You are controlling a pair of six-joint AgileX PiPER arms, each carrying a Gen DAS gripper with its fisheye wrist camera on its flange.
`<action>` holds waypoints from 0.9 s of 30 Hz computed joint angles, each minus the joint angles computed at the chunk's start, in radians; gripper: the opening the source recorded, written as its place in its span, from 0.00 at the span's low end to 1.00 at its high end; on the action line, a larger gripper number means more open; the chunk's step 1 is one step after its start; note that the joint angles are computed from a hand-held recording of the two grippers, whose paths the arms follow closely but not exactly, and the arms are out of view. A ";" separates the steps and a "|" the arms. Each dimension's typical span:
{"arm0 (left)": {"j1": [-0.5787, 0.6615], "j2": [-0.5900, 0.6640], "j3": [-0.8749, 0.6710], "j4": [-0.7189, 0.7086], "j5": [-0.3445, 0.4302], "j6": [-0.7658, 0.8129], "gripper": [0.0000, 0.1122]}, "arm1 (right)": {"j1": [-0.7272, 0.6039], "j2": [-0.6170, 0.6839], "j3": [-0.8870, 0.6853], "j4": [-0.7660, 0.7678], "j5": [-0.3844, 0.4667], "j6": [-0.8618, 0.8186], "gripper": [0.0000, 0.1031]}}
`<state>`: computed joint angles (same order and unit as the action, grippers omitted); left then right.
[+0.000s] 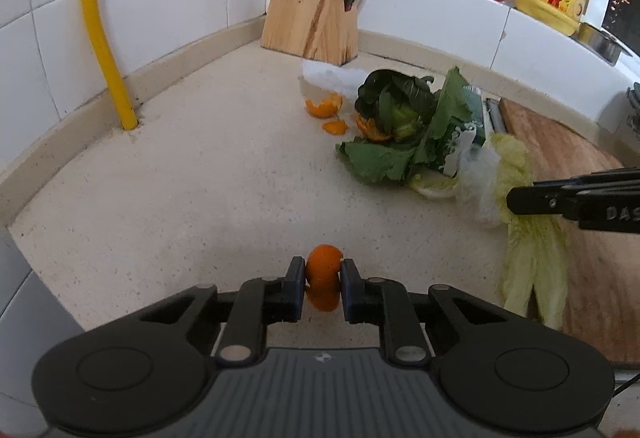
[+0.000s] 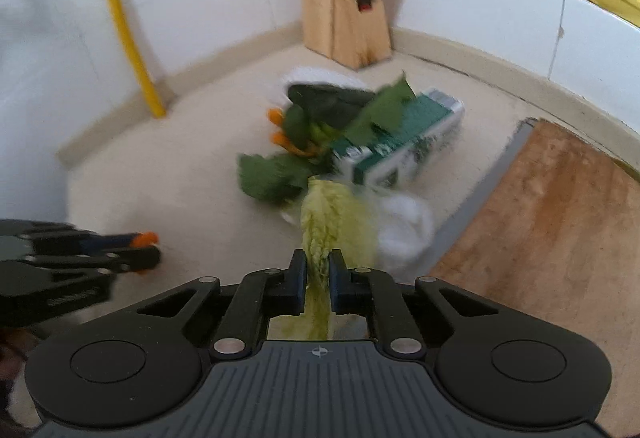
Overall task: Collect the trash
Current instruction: 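Grasp an orange peel with the left gripper while the right gripper grasps a pale cabbage leaf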
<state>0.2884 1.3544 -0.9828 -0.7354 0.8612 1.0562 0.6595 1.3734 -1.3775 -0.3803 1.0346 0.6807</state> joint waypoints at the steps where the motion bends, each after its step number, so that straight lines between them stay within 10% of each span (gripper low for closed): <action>1: -0.002 0.000 0.001 0.003 -0.006 -0.005 0.13 | -0.002 -0.007 -0.004 0.012 -0.007 -0.008 0.15; 5: -0.025 0.004 0.006 0.045 -0.031 -0.035 0.16 | -0.008 -0.004 -0.007 0.014 -0.006 -0.037 0.29; 7: -0.029 0.005 0.011 0.052 -0.035 -0.034 0.25 | 0.000 0.013 -0.013 0.004 0.028 -0.047 0.60; 9: -0.038 0.001 0.022 0.062 -0.052 -0.035 0.31 | 0.005 0.009 0.009 -0.004 0.018 -0.049 0.71; 23: -0.053 -0.015 0.062 0.067 -0.124 -0.044 0.26 | -0.022 0.053 0.036 0.107 -0.016 -0.107 0.63; 27: -0.038 -0.008 0.042 0.062 -0.079 -0.069 0.11 | 0.011 0.057 0.038 0.059 -0.011 -0.067 0.23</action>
